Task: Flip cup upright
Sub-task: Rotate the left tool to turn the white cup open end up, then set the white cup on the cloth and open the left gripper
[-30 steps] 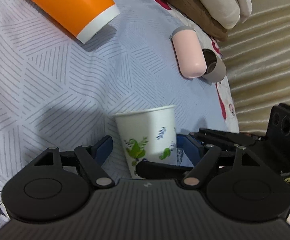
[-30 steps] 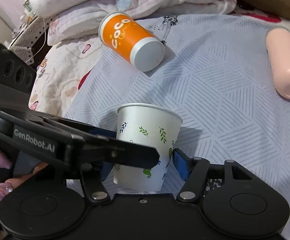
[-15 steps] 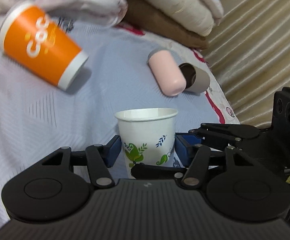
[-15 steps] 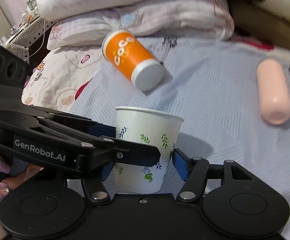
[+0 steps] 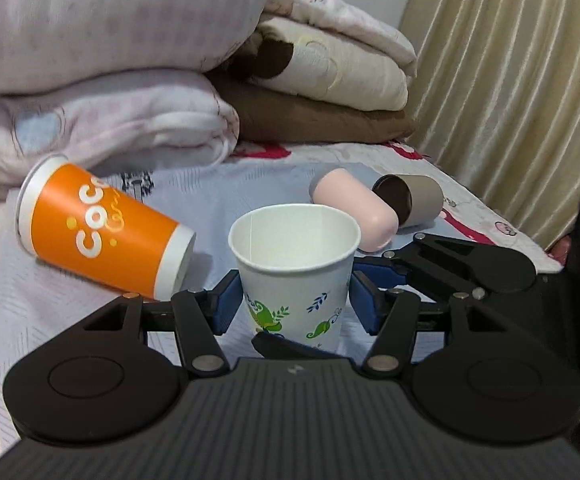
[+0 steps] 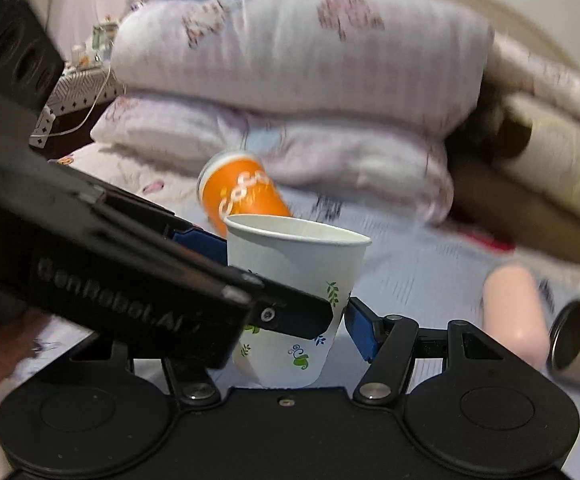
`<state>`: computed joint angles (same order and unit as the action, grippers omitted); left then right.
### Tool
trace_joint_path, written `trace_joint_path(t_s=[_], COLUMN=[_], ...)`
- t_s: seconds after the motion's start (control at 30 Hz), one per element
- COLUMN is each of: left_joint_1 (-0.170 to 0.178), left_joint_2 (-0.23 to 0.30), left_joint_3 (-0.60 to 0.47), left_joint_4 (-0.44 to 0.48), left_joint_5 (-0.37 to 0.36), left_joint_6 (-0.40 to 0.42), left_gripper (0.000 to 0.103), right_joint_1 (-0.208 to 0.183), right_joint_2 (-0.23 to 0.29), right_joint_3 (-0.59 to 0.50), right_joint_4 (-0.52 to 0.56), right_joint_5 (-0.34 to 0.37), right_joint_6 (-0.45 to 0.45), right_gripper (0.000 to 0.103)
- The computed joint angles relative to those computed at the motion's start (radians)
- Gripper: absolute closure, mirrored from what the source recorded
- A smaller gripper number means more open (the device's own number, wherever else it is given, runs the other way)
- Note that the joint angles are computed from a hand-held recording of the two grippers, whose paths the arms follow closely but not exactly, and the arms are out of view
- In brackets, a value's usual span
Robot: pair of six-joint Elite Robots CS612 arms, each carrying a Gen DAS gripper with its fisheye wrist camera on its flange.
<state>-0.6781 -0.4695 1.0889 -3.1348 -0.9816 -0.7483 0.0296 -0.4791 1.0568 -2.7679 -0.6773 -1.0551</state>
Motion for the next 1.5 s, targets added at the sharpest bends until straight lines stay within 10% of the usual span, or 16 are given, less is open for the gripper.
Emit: trace_joint_path(t_s=[0.1,0.53,1.0,1.5], left_joint_1=[-0.010,-0.013,-0.024,-0.009], left_joint_2=[0.019,0.043,0.044,0.006], left_joint_3=[-0.030,-0.048,-0.059,-0.017], left_joint_4=[0.024,0.023,0.001,0.097], left_joint_5=[0.047,0.030,0.020,-0.059], left_joint_6=[0.075,0.051,0.146,-0.015], left_gripper=[0.046,0.046,0.046,0.029], right_joint_1=[0.003,0.007,0.001,0.010], right_joint_2=[0.033,0.036,0.053,0.017], right_joint_3=[0.019,-0.017,0.002,0.020], right_joint_4=[-0.227,-0.093,-0.279,-0.126], right_joint_5=[-0.006,-0.050,-0.058,-0.146], right_joint_6=[0.004,0.059,0.115,0.126], right_gripper=[0.032,0.033,0.033,0.022])
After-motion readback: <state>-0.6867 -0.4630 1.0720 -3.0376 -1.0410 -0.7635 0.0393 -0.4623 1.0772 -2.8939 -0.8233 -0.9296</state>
